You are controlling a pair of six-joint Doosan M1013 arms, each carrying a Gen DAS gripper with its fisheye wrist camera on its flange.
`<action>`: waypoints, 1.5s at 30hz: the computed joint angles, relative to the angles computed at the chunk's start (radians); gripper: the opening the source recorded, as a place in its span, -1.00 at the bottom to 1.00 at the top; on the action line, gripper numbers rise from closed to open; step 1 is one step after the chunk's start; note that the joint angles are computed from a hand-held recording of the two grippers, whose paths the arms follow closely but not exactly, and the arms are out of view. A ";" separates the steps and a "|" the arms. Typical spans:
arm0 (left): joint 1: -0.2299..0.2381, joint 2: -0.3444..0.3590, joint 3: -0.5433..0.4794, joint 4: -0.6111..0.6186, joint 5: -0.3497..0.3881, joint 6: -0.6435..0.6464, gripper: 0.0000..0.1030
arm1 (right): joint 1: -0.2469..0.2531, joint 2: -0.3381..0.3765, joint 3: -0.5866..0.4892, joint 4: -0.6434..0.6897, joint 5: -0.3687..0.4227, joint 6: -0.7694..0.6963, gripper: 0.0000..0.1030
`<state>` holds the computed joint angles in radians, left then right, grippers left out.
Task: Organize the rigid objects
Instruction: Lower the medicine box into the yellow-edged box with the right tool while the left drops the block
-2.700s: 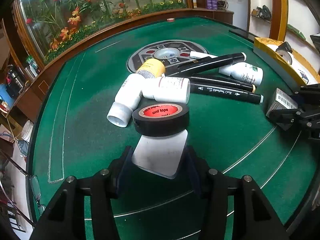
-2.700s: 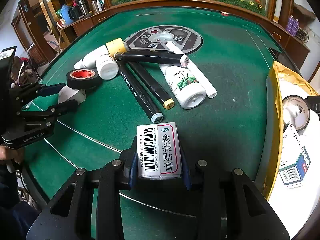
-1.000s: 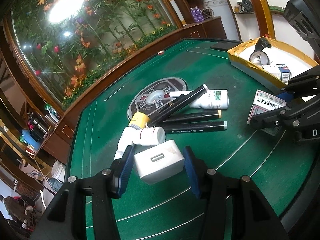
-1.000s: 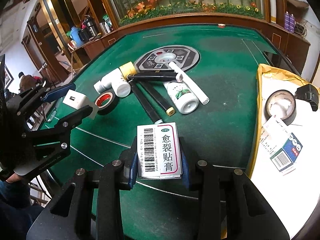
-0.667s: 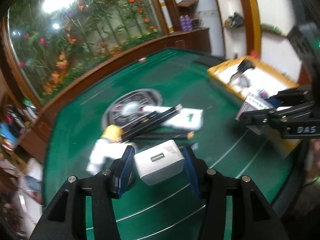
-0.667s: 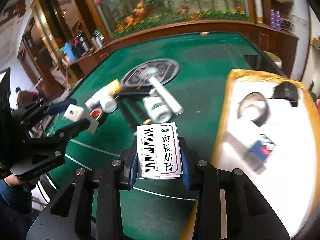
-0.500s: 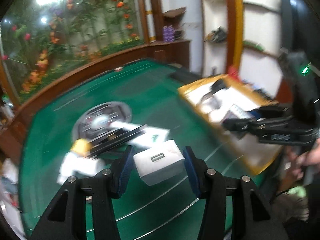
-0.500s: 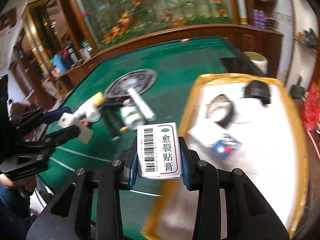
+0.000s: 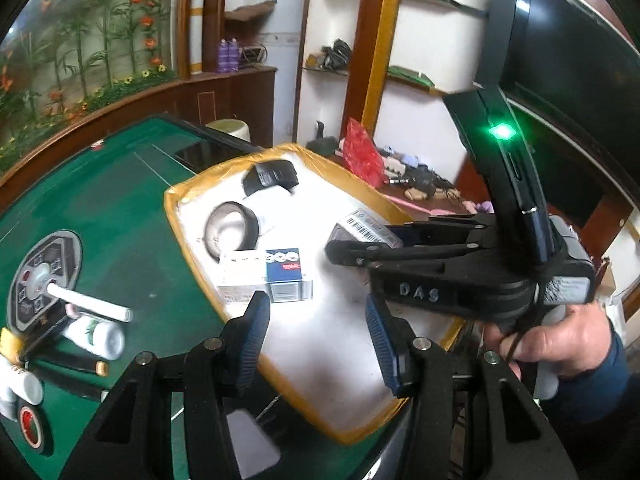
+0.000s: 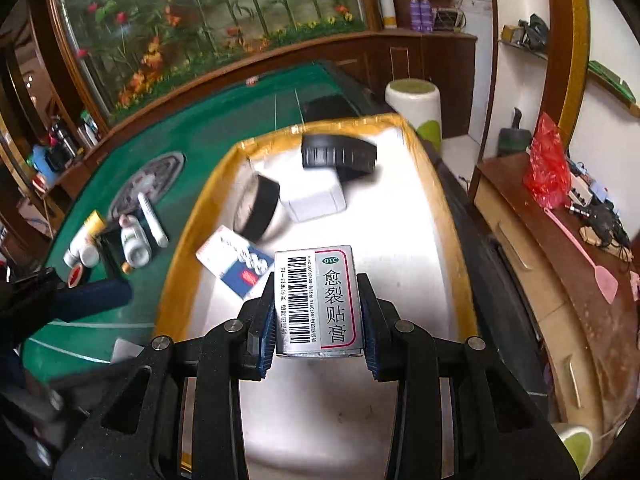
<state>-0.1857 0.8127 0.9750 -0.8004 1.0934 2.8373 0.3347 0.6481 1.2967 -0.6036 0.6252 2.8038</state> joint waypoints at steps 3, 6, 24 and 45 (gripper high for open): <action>-0.004 0.016 -0.015 0.019 0.012 -0.020 -0.05 | -0.001 0.007 -0.004 0.015 0.040 -0.018 -0.33; 0.001 0.024 -0.029 0.039 0.018 -0.042 -0.05 | -0.004 0.007 -0.002 0.059 0.027 -0.063 -0.33; 0.065 0.007 -0.015 0.173 0.040 -0.013 0.42 | -0.003 0.004 0.002 0.057 0.030 -0.074 -0.03; 0.073 0.058 -0.092 0.137 0.133 -0.028 0.20 | -0.011 -0.052 0.093 -0.067 -0.135 0.144 -0.03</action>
